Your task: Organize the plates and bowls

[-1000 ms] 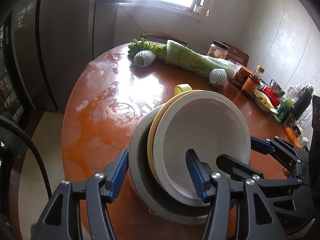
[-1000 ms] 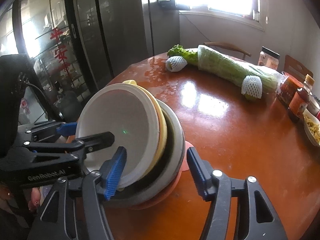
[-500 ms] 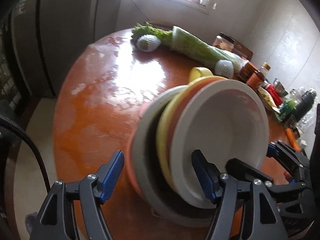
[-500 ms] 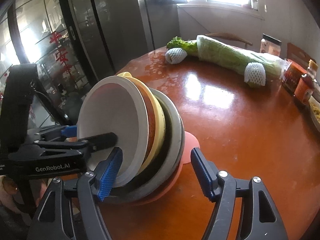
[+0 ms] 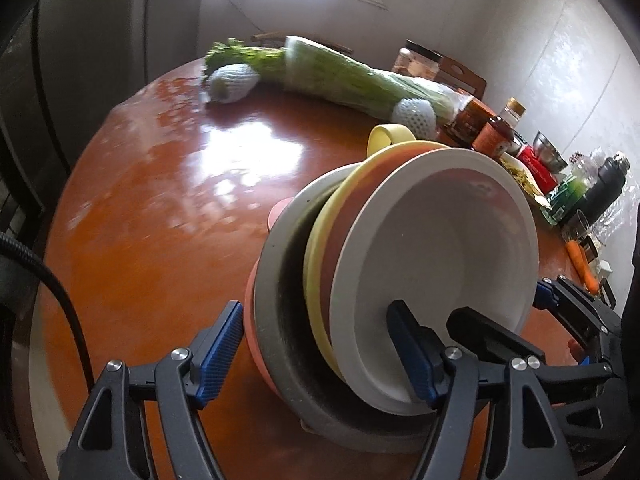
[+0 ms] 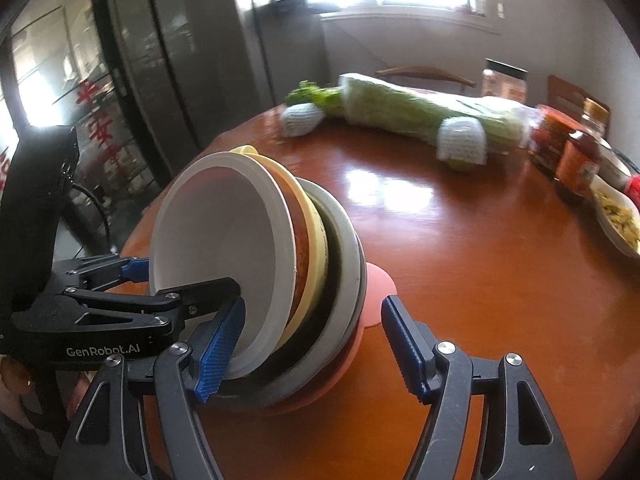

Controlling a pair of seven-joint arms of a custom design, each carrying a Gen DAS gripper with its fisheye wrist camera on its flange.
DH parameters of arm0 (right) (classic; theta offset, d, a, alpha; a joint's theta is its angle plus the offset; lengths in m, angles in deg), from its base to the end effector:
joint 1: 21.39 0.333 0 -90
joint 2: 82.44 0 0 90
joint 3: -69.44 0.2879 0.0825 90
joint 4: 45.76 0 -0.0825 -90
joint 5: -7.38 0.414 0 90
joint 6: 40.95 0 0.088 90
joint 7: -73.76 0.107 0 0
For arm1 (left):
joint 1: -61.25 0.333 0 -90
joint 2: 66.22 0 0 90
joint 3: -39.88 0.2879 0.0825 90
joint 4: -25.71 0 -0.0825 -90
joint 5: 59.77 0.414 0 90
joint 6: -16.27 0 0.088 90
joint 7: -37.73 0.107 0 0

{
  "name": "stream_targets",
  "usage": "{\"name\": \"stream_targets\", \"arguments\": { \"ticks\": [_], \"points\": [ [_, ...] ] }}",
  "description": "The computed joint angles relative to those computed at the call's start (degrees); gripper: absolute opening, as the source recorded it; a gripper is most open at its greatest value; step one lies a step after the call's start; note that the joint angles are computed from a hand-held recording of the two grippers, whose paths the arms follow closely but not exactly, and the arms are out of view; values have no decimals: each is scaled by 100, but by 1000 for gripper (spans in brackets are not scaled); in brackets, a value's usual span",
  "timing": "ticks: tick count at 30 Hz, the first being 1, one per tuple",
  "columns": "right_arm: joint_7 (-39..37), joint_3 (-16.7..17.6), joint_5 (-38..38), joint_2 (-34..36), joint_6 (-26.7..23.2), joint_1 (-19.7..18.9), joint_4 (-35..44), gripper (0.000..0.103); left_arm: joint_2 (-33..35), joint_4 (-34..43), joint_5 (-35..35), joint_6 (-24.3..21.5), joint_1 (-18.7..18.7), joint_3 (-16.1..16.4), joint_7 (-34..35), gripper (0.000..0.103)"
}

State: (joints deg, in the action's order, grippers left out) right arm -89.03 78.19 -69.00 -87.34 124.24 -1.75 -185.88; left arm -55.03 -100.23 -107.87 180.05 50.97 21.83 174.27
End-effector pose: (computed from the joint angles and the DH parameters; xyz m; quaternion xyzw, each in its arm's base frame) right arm 0.4189 0.2895 0.3101 -0.6090 0.7015 -0.2103 0.3046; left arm 0.5411 -0.2448 0.2868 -0.4751 0.8247 -0.3052 0.0316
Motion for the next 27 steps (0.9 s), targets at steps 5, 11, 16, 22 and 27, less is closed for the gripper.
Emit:
{"name": "stream_targets", "arguments": {
  "ticks": [5, 11, 16, 22, 27],
  "points": [
    [85, -43, 69, -378, -82, -154, -409, 72, 213, 204, 378, 115, -205, -50, -321, 73],
    [191, 37, 57, -620, -50, -376, -671, 72, 277, 236, 596, 236, -243, -130, -583, 73],
    [346, 114, -89, -658, 4, -439, -694, 72, 114, 38, 628, 488, -208, -210, -597, 72],
    [521, 218, -175, -849, -150, -391, -751, 72, -131, -179, 161, 708, -127, -303, -268, 72],
    [525, 338, -78, -1118, -420, -308, -861, 72, -504, -448, -818, 935, -123, -393, 549, 73]
  ]
}}
